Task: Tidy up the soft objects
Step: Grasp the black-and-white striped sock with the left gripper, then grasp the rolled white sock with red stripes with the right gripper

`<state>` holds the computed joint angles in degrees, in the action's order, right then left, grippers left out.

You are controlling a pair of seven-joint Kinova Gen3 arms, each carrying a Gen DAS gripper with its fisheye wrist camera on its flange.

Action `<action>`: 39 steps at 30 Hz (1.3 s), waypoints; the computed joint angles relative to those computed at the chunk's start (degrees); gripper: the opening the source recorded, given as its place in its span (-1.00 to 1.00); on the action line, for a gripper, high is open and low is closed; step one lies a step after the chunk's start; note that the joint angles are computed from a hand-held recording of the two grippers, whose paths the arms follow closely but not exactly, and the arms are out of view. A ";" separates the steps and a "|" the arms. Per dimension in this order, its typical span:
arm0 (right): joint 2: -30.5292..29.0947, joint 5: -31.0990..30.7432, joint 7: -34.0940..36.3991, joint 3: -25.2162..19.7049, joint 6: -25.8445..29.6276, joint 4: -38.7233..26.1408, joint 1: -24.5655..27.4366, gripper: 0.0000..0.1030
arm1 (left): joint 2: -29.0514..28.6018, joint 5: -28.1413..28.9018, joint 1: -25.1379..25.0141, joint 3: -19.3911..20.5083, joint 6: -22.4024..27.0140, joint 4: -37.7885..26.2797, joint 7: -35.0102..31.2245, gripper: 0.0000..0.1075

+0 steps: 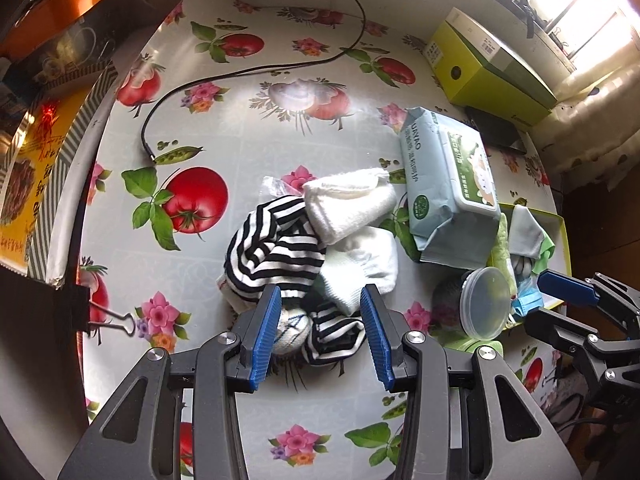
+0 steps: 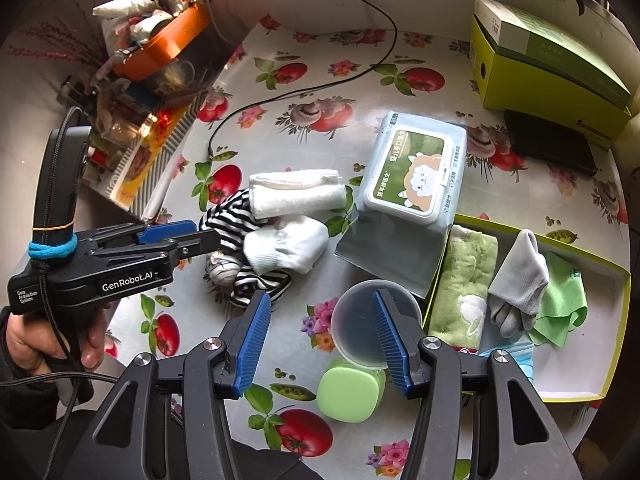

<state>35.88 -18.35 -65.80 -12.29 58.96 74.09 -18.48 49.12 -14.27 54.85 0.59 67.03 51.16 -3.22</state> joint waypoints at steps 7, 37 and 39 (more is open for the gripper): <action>0.38 -0.04 0.05 -0.05 0.63 -0.38 -0.19 0.02 | -3.76 0.52 -0.45 -0.28 -6.09 9.86 5.16 -0.21; 3.31 1.70 -0.81 -0.12 4.16 -4.67 -3.55 0.02 | -1.93 -0.13 -3.10 -0.67 -13.21 12.61 -2.31 -0.89; 3.63 1.73 -0.65 -0.22 4.48 -5.21 -3.83 0.02 | -3.38 -1.01 -2.18 -1.72 -14.59 14.56 -0.44 -0.89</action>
